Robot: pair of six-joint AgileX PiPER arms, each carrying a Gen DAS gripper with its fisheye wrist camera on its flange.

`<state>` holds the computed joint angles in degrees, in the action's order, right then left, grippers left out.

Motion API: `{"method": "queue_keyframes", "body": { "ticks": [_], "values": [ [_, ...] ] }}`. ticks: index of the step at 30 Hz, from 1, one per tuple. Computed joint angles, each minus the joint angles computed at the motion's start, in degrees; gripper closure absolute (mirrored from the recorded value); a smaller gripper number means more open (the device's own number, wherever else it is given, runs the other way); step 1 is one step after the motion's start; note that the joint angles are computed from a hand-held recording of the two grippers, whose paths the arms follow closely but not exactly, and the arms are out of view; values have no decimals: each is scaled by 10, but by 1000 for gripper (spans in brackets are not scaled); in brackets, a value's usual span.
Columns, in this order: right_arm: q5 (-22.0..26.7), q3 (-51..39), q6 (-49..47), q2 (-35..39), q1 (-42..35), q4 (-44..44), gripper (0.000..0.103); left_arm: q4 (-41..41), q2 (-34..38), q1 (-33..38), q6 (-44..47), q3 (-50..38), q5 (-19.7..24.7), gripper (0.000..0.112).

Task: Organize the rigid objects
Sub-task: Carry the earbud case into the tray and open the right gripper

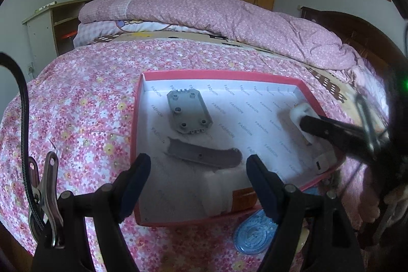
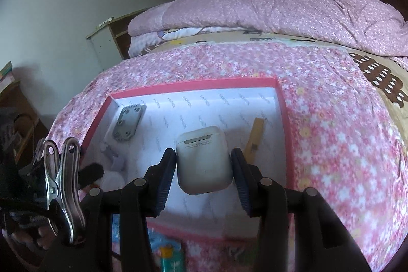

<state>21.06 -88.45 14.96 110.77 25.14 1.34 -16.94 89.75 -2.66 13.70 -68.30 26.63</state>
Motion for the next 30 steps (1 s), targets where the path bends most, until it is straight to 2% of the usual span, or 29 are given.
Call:
{"method": "queue_keyframes", "body": {
  "ticks": [12,16,21,30],
  "values": [
    [74,-137,6,86,-10,-16,58,-12,4,-2,16,1,-8,31],
    [81,-156,10,100,-15,-13,58,-19,7,0,20,-1,-7,31],
    [70,-144,32,91,-12,-35,58,-4,6,-3,6,-3,-5,31],
    [14,-27,69,3,-3,-75,58,7,-24,-13,3,12,-5,31]
  ]
}}
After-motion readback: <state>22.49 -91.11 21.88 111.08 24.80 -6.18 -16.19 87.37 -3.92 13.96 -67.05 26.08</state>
